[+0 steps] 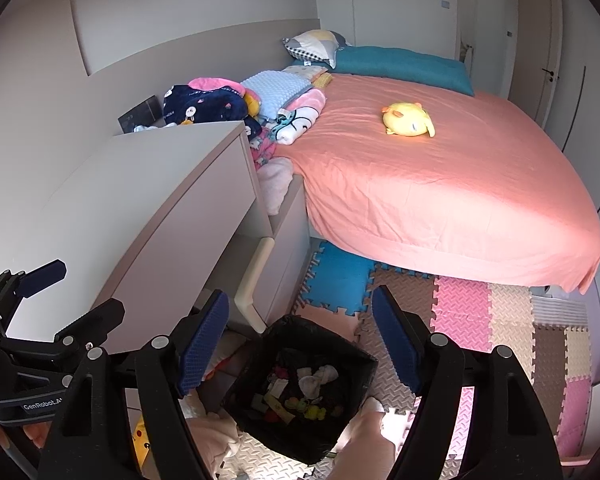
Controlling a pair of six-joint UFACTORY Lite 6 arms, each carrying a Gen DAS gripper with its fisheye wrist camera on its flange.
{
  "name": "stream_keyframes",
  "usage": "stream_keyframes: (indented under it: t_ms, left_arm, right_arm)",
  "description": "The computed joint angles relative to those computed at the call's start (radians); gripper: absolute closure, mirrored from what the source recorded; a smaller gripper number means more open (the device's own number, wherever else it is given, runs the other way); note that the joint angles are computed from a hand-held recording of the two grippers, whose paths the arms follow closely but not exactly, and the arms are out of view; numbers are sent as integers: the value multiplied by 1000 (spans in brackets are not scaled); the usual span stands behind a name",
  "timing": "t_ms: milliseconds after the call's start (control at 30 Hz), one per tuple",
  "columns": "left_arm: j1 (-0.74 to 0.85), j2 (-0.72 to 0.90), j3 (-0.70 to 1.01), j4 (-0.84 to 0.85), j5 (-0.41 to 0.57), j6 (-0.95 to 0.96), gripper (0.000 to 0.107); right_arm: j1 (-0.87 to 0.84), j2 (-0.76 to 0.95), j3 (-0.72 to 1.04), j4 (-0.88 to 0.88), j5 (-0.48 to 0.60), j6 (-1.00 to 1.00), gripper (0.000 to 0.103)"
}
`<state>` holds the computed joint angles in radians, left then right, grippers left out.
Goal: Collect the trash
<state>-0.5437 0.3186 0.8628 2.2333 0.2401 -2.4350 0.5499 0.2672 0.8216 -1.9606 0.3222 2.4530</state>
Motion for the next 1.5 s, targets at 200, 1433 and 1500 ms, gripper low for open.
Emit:
stream_keyframes:
  t_ms: [200,1433,1500]
  left_arm:
    - [1,-10,-7,13,-3,-11,10]
    - [3,-28,-28,112,-5,-129,10]
    - [0,-27,-29,95,-1,-116,10]
  right_arm:
    - [3,-1,-1,0,1,0,28]
    - [10,-1,10,42,2,-39,28]
    - [10,-1,10,41,2,-38,28]
